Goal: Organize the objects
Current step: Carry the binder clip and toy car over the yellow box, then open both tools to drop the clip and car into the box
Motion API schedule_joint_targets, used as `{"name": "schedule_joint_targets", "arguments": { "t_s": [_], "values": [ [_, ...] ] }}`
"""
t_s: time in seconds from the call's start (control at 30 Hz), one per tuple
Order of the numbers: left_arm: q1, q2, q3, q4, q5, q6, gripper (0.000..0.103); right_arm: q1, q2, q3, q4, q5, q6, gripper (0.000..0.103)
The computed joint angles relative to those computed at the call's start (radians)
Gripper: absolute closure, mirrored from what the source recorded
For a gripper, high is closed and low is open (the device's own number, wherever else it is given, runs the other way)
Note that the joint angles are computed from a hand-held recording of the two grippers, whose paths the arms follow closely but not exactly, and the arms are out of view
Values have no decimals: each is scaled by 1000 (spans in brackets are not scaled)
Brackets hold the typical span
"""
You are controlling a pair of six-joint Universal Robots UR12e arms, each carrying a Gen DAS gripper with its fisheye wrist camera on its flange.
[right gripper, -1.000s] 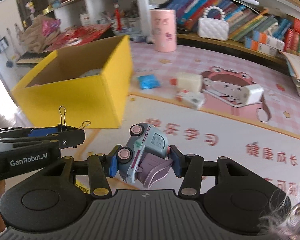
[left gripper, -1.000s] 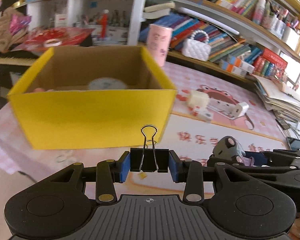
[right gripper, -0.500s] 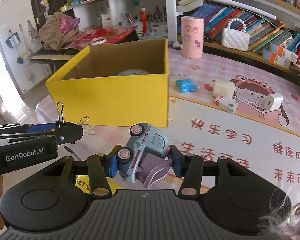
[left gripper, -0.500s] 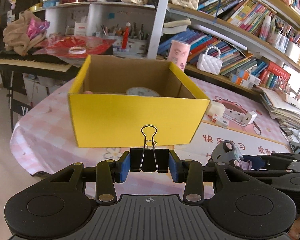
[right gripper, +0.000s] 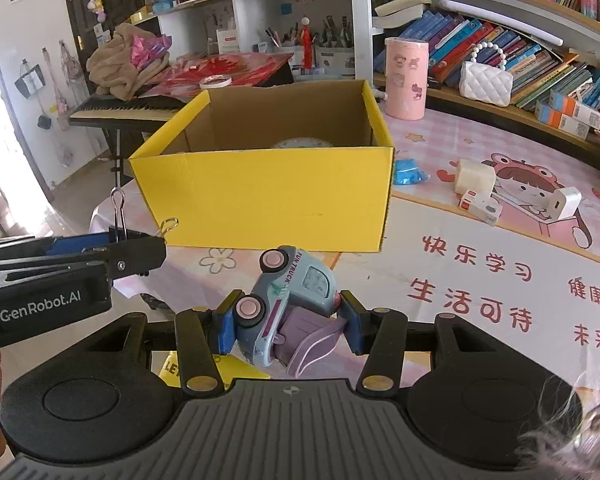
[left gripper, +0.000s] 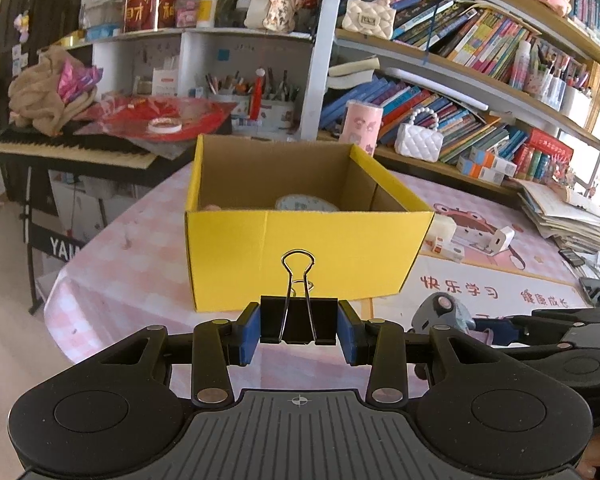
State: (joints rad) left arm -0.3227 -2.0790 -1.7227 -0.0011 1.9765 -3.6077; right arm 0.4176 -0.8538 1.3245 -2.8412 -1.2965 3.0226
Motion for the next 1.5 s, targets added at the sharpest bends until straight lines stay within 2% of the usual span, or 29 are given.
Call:
{"name": "schedule_joint_targets", "arguments": {
  "t_s": [0.13,0.33,0.47,0.57,0.7,0.83,0.97,1.1,1.27,1.37,1.5],
  "values": [
    [2,-4,5,40,21,31,65,2,1,-4,-14,-1,8,55],
    [12,-29,52,92,61,81,65,-5,23,-46,-110,-17,51,55],
    [21,-54,99,100,87,84,65,-11,62,-120,-161,-7,59,55],
    [27,-74,136,97,102,95,65,-15,105,-202,-161,13,52,55],
    [37,-101,180,62,118,72,65,-16,169,-320,-105,36,6,55],
    [45,-124,222,-14,128,39,65,-11,227,-419,-28,62,-74,55],
    [52,-139,251,-82,122,11,65,-10,281,-513,71,88,-175,55],
    [57,-147,272,-148,104,-22,65,-11,323,-592,182,106,-217,55],
    [62,-155,295,-228,87,-77,65,-15,351,-651,280,119,-253,55],
    [67,-156,303,-272,67,-107,65,-16,358,-661,300,136,-312,55],
    [65,-161,313,-281,73,-113,64,-19,359,-664,318,159,-317,55]
  ]
}}
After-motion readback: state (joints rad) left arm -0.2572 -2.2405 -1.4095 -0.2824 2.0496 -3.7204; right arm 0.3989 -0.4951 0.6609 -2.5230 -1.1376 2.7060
